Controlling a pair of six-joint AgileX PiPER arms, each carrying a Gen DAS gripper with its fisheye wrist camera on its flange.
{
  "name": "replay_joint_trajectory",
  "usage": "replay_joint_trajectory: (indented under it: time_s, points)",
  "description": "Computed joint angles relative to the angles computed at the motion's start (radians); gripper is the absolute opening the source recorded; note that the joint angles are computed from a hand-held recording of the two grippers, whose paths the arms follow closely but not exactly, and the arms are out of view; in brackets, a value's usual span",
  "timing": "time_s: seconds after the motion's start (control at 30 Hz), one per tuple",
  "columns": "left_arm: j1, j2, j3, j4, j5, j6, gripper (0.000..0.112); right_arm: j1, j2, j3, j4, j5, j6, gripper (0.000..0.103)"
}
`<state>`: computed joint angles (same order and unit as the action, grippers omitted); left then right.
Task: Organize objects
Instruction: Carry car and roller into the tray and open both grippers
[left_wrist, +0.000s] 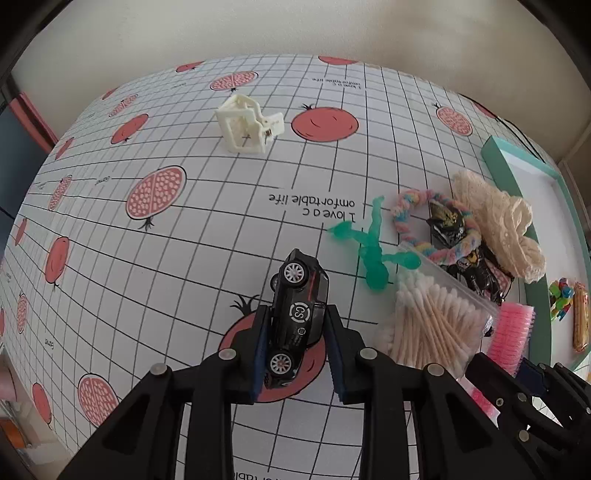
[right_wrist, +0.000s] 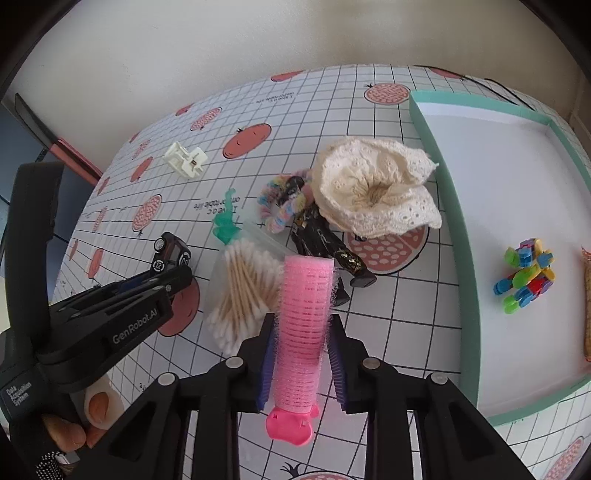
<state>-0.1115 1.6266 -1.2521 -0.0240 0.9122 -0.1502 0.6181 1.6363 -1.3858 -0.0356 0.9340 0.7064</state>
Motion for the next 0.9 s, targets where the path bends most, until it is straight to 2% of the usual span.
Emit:
replay_joint_trajectory:
  time_s: [0.33,0.57,0.9]
  points:
    - [0.023,-0.039,-0.015,-0.004,0.001,-0.050,0.030,-0.014,-0.075,0.022,-0.017,0.007,-0.007,0.028]
    - [-0.004,-0.057,-0.024,0.015,0.000,-0.121,0.030,-0.056,-0.142,0.061,-0.024,0.018,-0.023,0.028]
    - [-0.141,-0.067,-0.079,0.041,0.011,-0.244,0.030,-0.201,-0.295,0.167,-0.031,0.050,-0.071,0.028]
